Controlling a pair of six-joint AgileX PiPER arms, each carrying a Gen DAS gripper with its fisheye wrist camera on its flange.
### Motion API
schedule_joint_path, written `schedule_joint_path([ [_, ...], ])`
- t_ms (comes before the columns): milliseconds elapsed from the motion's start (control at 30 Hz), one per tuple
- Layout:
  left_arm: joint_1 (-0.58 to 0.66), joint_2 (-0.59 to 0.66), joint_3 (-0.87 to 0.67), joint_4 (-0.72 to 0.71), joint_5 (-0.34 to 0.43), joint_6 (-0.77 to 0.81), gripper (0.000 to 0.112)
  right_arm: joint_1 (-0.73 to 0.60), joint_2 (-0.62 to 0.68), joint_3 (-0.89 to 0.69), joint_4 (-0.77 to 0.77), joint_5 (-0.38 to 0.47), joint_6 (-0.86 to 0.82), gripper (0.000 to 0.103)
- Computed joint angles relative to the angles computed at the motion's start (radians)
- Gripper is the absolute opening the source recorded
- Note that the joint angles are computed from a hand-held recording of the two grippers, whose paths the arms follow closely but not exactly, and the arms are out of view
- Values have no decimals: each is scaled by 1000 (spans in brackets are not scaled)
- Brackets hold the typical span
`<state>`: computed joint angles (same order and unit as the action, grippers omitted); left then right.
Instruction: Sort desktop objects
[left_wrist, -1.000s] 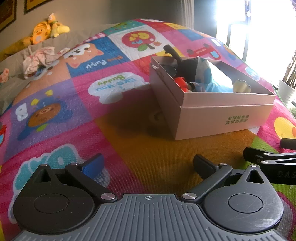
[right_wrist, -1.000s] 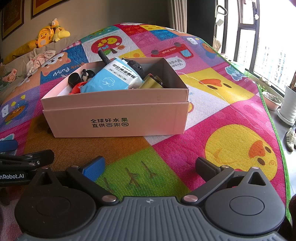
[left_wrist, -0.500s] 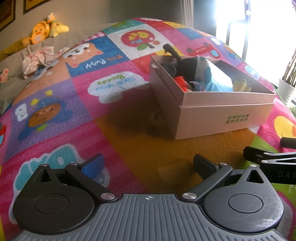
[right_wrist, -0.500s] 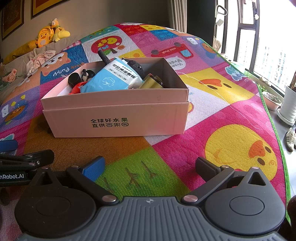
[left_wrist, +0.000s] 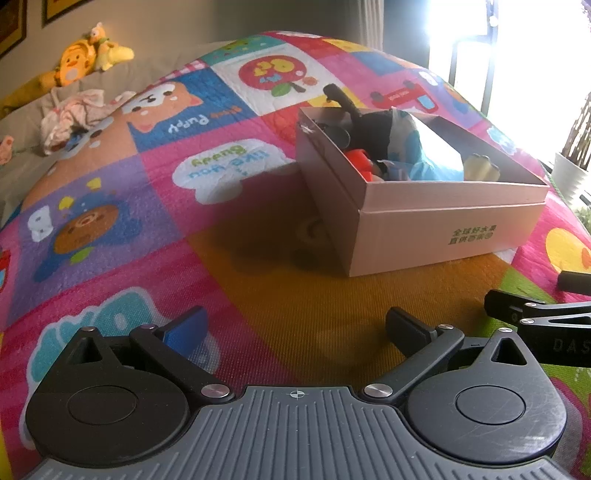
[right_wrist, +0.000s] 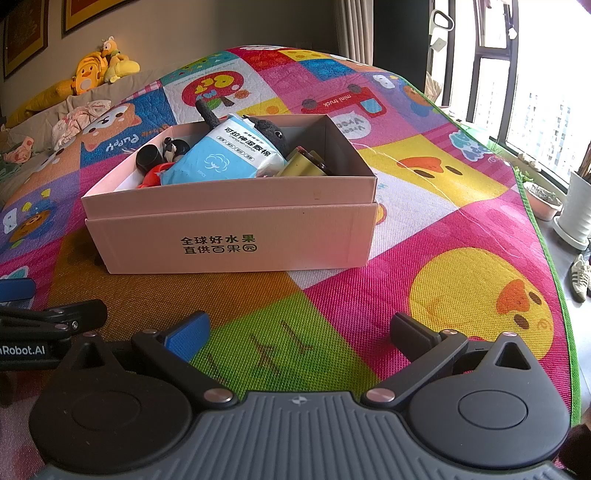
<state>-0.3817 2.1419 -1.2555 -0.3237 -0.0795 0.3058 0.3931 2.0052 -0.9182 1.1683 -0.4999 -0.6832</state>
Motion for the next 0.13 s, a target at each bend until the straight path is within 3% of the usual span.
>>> schedule_joint_path([
  [133,0,0,1,76,-1,-80,103,0,0,-1,1,0,-1,103],
])
